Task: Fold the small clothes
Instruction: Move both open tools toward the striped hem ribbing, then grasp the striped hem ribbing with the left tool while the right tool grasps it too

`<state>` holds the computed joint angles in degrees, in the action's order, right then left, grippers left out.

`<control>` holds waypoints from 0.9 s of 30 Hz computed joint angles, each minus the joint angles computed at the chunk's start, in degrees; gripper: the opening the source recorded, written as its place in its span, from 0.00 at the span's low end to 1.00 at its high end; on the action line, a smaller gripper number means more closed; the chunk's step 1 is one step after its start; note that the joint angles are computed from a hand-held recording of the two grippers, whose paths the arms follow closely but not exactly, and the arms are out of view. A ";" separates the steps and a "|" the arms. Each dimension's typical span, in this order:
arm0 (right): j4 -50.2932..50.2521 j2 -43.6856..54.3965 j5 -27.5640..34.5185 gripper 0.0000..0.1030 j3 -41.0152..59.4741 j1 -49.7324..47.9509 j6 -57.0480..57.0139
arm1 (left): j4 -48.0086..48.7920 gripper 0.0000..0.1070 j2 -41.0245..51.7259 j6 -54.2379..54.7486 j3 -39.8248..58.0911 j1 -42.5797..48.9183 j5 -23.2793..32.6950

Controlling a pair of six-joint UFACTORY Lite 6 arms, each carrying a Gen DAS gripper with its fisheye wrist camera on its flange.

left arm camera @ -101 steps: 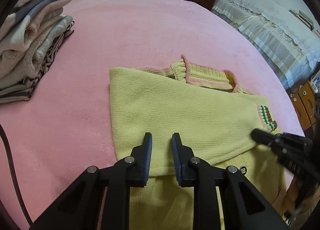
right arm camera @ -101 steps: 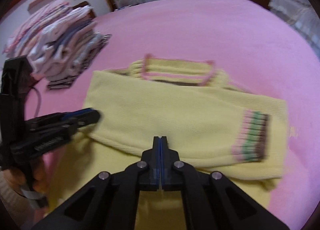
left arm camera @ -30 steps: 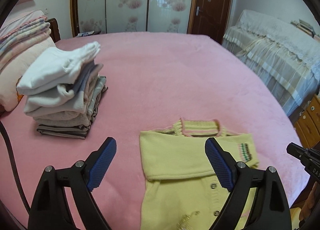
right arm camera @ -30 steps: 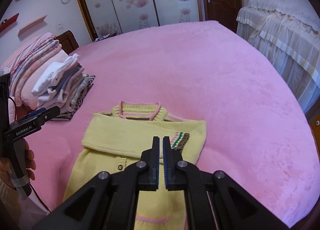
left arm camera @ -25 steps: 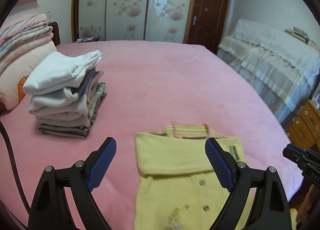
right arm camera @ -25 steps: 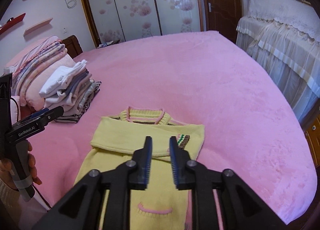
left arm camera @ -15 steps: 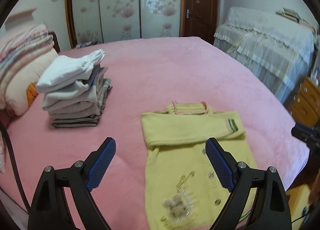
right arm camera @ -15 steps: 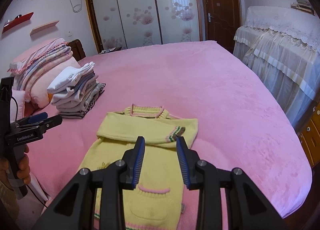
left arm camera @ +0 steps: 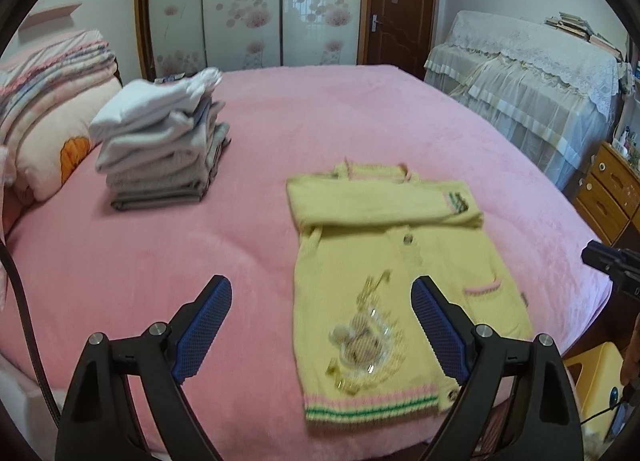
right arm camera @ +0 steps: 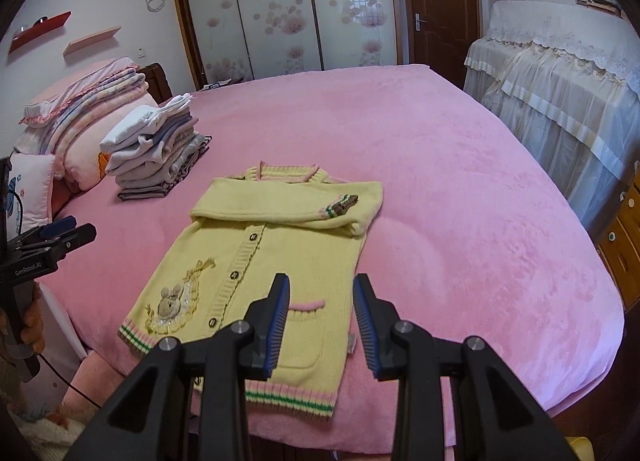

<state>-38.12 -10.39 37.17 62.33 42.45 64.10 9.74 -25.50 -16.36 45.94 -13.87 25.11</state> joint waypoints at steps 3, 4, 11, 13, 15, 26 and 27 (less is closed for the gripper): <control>-1.52 -2.83 -1.39 0.32 -5.15 0.89 3.27 | -2.33 0.85 -1.73 2.35 -4.82 1.40 -0.80; -1.27 -3.86 -2.14 0.32 -6.87 0.99 3.74 | -2.58 0.85 -2.23 2.54 -6.31 1.77 -1.12; -3.06 -6.05 -4.30 0.32 -14.54 2.81 7.83 | -13.95 0.85 -3.81 13.17 -13.05 5.32 -3.59; -1.61 -5.88 -5.80 0.32 -16.04 2.72 7.27 | -17.00 0.85 -2.67 16.02 -13.91 5.30 -3.97; 0.97 -5.68 -8.23 0.32 -17.48 1.83 5.87 | -17.96 0.85 -0.61 16.40 -14.84 4.85 -5.06; 20.31 -0.62 -19.94 0.32 -23.22 -4.25 -10.81 | -56.44 0.80 14.81 53.84 -14.46 11.70 -3.47; 23.71 -0.30 -21.01 0.32 -23.60 -5.16 -14.14 | -58.90 0.80 16.02 56.48 -14.34 12.21 -3.31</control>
<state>-14.41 -10.70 16.16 38.72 37.29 49.97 -49.16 -9.49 40.12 31.60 -1.65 21.80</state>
